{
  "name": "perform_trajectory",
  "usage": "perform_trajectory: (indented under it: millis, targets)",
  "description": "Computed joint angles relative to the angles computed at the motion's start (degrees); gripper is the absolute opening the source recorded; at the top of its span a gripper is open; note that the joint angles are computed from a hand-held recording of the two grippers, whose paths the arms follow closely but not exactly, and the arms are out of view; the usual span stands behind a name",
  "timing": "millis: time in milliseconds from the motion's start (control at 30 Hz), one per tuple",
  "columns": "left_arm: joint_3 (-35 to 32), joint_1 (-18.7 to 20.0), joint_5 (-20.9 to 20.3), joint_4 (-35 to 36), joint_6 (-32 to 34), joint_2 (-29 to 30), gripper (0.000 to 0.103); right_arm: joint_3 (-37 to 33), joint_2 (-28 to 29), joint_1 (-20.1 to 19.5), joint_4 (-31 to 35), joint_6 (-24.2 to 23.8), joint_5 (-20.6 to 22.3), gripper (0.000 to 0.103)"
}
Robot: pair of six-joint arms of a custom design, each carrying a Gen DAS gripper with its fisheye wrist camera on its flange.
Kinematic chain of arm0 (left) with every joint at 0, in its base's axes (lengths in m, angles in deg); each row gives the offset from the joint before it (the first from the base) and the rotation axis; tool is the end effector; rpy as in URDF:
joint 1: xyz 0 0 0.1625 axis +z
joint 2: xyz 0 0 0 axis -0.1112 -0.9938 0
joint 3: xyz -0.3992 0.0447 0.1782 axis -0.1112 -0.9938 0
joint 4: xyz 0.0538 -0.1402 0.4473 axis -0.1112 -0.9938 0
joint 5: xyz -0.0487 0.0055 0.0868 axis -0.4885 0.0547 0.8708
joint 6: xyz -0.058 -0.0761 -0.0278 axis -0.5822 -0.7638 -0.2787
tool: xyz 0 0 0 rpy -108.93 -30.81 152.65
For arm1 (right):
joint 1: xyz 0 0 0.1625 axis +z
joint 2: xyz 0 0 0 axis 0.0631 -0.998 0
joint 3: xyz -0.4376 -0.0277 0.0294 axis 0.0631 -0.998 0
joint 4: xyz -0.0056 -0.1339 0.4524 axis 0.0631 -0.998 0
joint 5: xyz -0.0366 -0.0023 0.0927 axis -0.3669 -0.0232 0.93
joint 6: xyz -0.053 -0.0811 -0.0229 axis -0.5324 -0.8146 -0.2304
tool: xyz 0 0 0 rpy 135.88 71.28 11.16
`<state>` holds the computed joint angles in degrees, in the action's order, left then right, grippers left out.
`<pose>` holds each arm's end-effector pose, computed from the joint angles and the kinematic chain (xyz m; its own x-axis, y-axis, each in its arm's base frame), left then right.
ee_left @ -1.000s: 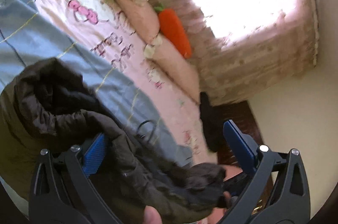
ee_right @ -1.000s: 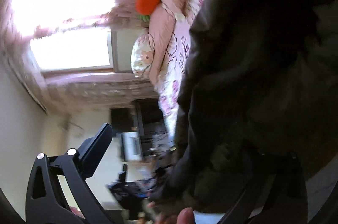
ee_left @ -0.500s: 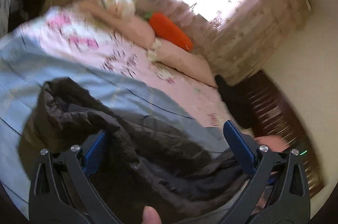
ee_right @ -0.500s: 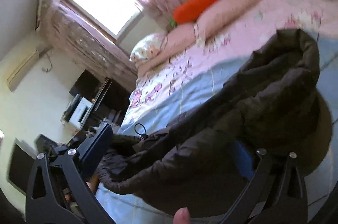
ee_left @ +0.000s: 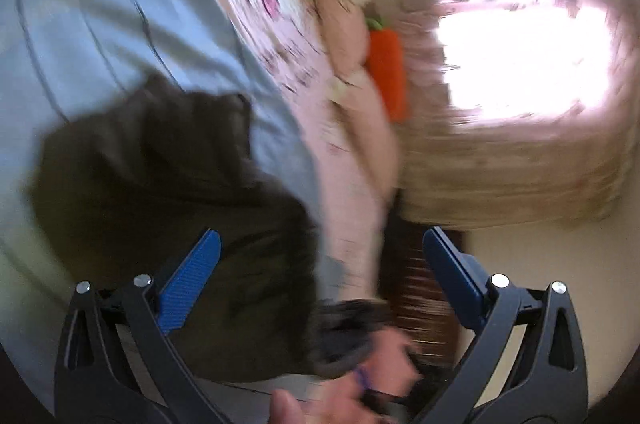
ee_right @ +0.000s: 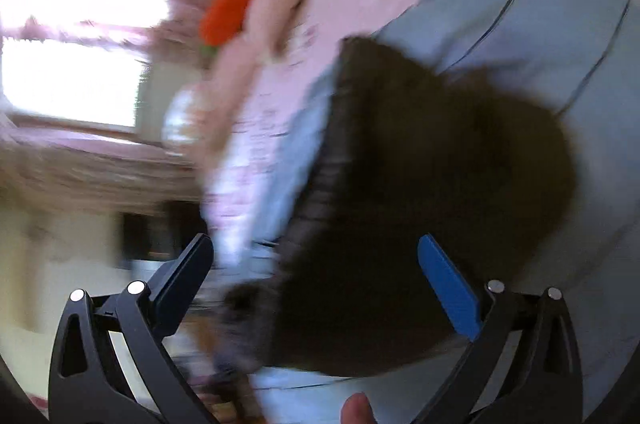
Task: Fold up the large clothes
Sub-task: 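Carry the held hem over the jacket body with both grippers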
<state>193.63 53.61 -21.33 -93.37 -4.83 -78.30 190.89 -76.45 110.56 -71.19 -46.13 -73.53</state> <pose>-0.1804 -0.4736 0.4607 -0.8655 -0.3633 0.3449 -0.4972 0.5387 -0.6802 0.3368 -0.5171 0.3548 -0.9353 0.3537 -0.0102 0.3014 0.7811 -0.5469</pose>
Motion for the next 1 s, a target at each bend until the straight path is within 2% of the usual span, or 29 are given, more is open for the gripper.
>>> perform_trajectory:
  millis: [67,133,167,200,233,300,367,433,467,567,633,733,767,833,900,933,1000]
  targets:
    - [-1.86,-4.53,7.75,10.32,-2.41,-0.93,0.101,0.61,-1.36,1.84,0.84,-0.49,-1.47,0.102]
    - [-2.27,-7.42,11.63,13.82,-1.60,-0.77,0.101,1.27,-1.53,3.83,-1.12,-2.94,-2.95,0.102]
    - [-2.18,-9.79,15.62,15.85,-0.27,0.02,0.101,1.48,-0.02,4.87,-4.83,-6.27,-4.51,0.102]
    - [-1.73,-11.62,19.47,17.06,1.76,1.16,0.101,1.92,2.98,6.74,-10.83,-11.96,-7.05,0.102]
    - [-0.83,-12.51,21.77,16.16,4.90,1.98,0.101,3.35,4.08,7.78,-15.61,-17.96,-7.66,0.102]
    - [3.03,-14.52,27.34,9.98,13.49,4.87,0.101,5.62,7.85,10.20,-23.92,-29.86,-10.73,0.102]
    - [8.09,-15.24,30.69,1.20,17.40,6.92,0.101,8.22,11.74,11.03,-33.88,-36.82,-14.21,0.102]
    - [11.77,-14.56,29.17,-5.27,16.01,7.71,0.101,10.73,13.65,10.16,-40.02,-37.14,-14.44,0.102]
    - [12.87,-14.31,28.84,-7.49,16.38,8.24,0.101,12.37,13.89,9.16,-43.07,-36.02,-12.50,0.102]
    - [14.10,-13.76,31.08,-10.62,19.55,10.64,0.101,13.57,16.74,7.75,-50.78,-36.13,-12.52,0.102]
    - [13.27,-11.14,29.11,-14.92,23.14,12.13,0.101,11.96,18.55,6.13,-50.25,-35.21,-11.95,0.102]
    - [7.32,-4.70,25.42,-25.69,34.18,18.82,0.101,7.45,21.52,3.56,-48.08,-34.77,-9.73,0.102]
    - [5.39,-3.27,24.70,-27.33,36.90,20.64,0.101,6.36,22.18,3.25,-47.89,-35.83,-9.87,0.102]
    - [0.72,-0.30,23.46,-32.61,44.20,25.26,0.101,1.33,26.10,2.38,-48.54,-41.54,-11.29,0.102]
    - [-5.17,2.84,22.38,-33.55,49.79,29.66,0.101,-4.11,30.09,1.52,-48.14,-46.33,-13.86,0.102]
    - [-7.05,3.72,22.34,-33.18,50.79,31.06,0.101,-5.94,31.28,1.07,-46.97,-46.85,-14.55,0.102]
    - [-11.32,6.80,20.31,-28.36,49.75,33.66,0.101,-9.91,33.60,-0.71,-41.95,-44.56,-15.36,0.102]
